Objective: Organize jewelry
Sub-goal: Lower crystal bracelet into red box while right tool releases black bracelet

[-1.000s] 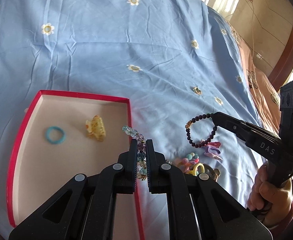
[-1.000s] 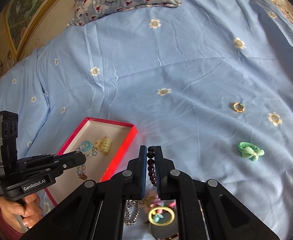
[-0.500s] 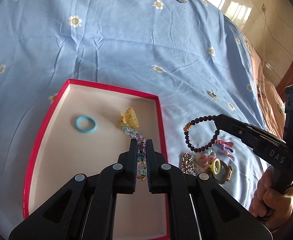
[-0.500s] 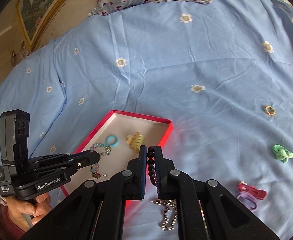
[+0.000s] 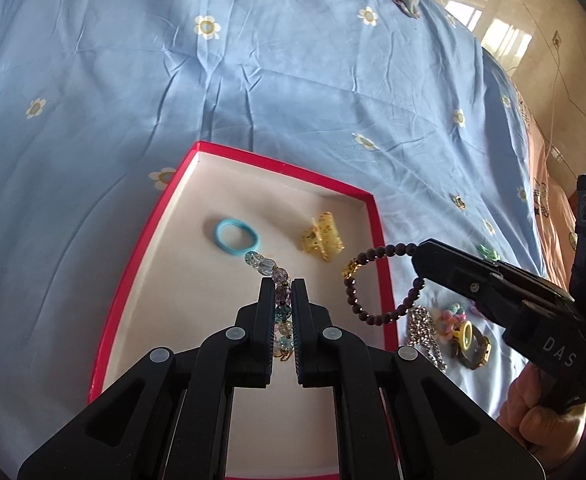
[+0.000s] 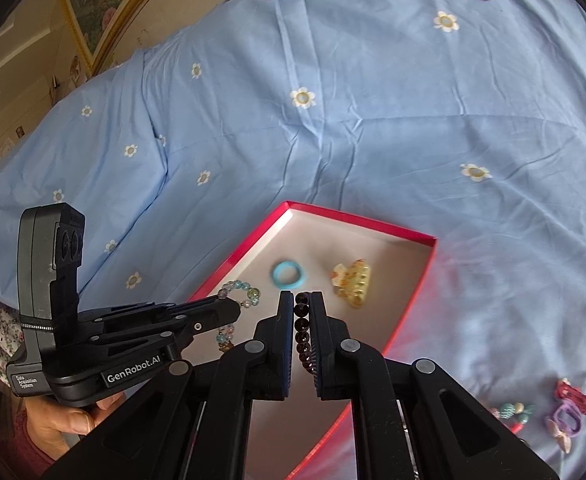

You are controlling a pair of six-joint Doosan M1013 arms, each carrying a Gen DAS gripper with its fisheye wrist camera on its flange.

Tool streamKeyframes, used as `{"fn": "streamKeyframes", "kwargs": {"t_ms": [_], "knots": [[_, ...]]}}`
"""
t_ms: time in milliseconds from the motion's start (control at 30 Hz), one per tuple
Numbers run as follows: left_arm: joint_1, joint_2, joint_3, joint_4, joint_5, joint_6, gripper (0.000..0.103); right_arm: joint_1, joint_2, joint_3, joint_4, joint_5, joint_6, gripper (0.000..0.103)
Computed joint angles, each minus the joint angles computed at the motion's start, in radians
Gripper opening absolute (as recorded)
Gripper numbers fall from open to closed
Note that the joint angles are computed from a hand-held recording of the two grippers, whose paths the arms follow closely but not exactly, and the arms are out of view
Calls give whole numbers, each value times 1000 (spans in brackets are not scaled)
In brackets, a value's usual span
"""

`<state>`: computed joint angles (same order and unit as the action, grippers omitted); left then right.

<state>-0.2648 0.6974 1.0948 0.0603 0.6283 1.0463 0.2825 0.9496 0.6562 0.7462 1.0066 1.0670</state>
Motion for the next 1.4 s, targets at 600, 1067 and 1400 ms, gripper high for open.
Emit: {"fn": "streamKeyframes", "kwargs": {"t_ms": [600,1067,1400], "knots": [[25,66,-55,0,89,2,7,14,126,-162,-139,93,156,7],[23,84,-81,4,136,7,10,31,161,-225,-253,135,177,12],[12,57,-55,48,123,-29,32,18,120,-154,-177,100,155,18]]}}
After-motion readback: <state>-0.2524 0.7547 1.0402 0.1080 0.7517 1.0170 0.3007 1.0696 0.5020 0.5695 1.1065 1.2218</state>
